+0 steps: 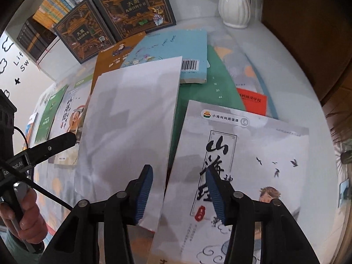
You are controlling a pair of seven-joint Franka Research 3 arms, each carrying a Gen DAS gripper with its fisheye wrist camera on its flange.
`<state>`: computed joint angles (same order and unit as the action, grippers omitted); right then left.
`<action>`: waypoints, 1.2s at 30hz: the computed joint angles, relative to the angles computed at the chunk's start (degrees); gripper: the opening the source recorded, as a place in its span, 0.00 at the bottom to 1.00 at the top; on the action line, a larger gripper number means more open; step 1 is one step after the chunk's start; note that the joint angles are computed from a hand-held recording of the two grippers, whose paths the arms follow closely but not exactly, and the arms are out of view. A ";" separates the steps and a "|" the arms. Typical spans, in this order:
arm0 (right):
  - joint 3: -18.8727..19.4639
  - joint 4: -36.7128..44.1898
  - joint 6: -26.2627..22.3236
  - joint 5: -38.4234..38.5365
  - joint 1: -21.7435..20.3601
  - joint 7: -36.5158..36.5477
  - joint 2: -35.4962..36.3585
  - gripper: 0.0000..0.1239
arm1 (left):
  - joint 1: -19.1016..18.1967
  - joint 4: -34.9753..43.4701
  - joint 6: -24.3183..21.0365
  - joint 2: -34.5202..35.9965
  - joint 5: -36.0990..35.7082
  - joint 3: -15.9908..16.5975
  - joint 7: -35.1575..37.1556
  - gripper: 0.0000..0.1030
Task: Organize books
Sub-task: 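Move the left gripper to the white-covered book on the pile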
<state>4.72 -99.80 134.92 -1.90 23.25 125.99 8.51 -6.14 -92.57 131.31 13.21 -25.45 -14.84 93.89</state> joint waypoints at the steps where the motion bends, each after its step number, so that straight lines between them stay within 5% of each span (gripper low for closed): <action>1: -0.04 0.33 0.09 0.30 -0.12 -0.17 0.38 0.36 | -0.09 1.07 -0.40 0.95 0.15 -0.04 -0.07 0.57; 4: -0.23 1.19 0.04 0.68 -0.29 -0.55 1.19 0.36 | 0.03 4.23 -1.65 3.75 0.49 -0.35 -0.50 0.51; 20: -0.43 13.06 -2.00 4.92 -0.28 -8.21 10.07 0.37 | 1.63 9.00 -2.68 8.04 0.47 -2.20 0.04 0.51; 36: 1.80 13.38 -5.31 9.39 3.57 -14.15 10.11 0.38 | 2.62 -14.10 1.73 -8.94 -6.53 2.92 0.00 0.51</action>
